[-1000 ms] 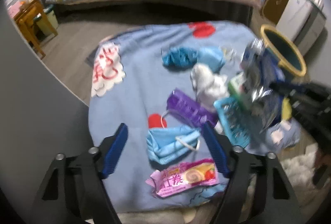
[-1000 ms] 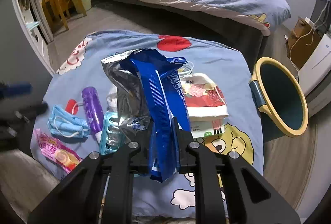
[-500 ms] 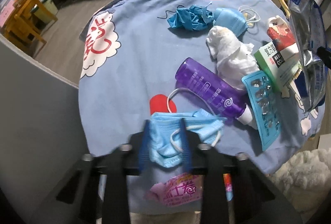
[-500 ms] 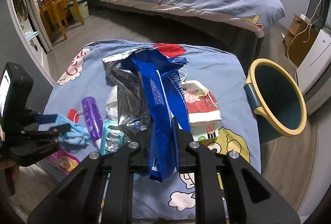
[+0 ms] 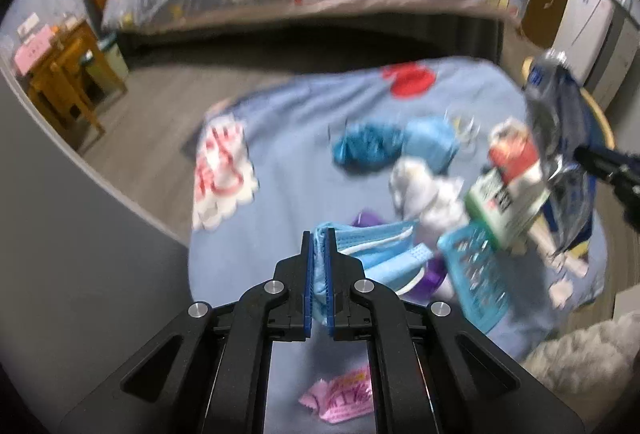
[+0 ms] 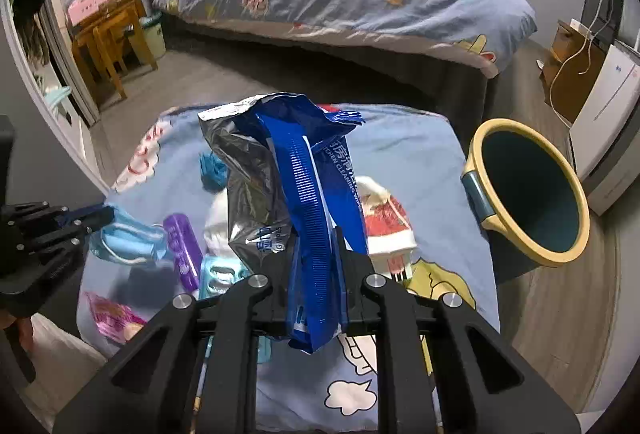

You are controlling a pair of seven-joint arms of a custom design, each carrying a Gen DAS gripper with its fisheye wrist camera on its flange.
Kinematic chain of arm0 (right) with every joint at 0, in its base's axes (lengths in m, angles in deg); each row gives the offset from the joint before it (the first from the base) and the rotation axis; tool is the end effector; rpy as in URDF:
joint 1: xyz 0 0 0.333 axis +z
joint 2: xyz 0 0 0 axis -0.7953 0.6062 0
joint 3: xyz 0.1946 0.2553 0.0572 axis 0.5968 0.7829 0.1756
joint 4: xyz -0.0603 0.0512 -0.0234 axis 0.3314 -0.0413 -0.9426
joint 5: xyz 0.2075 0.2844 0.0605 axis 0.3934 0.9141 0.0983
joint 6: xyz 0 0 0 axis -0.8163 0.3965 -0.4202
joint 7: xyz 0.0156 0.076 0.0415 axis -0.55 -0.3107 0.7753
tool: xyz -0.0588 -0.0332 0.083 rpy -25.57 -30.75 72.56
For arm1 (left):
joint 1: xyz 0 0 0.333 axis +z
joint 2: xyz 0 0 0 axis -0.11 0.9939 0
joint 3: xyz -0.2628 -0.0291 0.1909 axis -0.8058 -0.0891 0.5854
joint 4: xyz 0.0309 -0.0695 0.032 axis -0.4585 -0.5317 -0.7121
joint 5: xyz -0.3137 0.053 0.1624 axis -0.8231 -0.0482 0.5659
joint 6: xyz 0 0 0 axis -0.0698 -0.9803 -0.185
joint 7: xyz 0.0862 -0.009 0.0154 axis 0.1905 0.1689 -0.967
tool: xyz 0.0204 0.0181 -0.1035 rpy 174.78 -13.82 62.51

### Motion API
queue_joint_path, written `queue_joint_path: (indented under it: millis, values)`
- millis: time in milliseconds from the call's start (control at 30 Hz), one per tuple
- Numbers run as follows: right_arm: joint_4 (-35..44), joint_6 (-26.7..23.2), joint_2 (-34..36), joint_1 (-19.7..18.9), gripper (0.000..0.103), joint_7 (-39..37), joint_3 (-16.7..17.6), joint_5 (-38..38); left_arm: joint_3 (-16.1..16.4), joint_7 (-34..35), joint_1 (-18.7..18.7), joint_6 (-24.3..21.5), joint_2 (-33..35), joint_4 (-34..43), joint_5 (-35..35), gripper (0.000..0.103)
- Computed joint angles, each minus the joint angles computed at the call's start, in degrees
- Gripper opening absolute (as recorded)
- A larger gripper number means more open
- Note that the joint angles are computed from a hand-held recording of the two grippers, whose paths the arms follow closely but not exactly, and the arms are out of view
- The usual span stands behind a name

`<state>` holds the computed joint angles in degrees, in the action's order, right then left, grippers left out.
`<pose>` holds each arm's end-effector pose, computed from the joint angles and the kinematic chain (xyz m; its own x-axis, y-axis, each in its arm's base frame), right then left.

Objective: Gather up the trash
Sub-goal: 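Grasp the blue face mask with the left tool while the right tool grasps the blue wrapper, then carry mask and wrapper over the teal bin and open both tools to drop them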

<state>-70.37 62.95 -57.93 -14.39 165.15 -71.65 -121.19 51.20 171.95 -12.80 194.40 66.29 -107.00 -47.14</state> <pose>0.5337 0.4173 0.5197 -0.1960 -0.9803 -0.0231 -0.7654 0.1677 -0.6213 0.6051 -0.1720 0.5154 -0.4806 -0.8710 -0.1018 -0.7050 0.4528 -0.5459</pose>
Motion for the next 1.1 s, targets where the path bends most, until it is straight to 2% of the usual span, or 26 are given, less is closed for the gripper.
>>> queue_joint_path:
  millis: [67,200,467,767,933,1100]
  values:
    - [-0.04,-0.10,-0.57,0.08,0.014,0.60,-0.26,-0.51,-0.49,1.02,0.25,2.46,-0.66,-0.19,-1.05,0.006]
    - [1.02,-1.31,-1.27,-0.23,0.014,-0.07,-0.41,-1.56,-1.36,2.45,0.12,3.57,-0.13,2.46,-3.53,0.006]
    - [1.07,-1.44,-3.89,-2.51,0.014,-2.56,-0.28,-2.28,-2.68,3.79,-1.14,3.32,2.80,9.78,-5.93,0.006]
    - [-3.47,4.40,-8.87,-8.15,0.014,-3.87,-0.19,-1.69,-4.09,6.96,-3.35,2.99,6.99,17.87,-5.60,0.006]
    - [-4.55,4.05,-9.72,-10.36,0.014,-6.07,-0.53,-2.80,-4.97,9.10,-4.57,0.57,12.12,26.34,-5.43,0.006]
    - [-8.67,9.83,-10.93,-13.58,0.014,-4.39,-0.58,0.06,-5.52,10.43,-5.58,-0.46,15.95,31.05,-6.04,0.006]
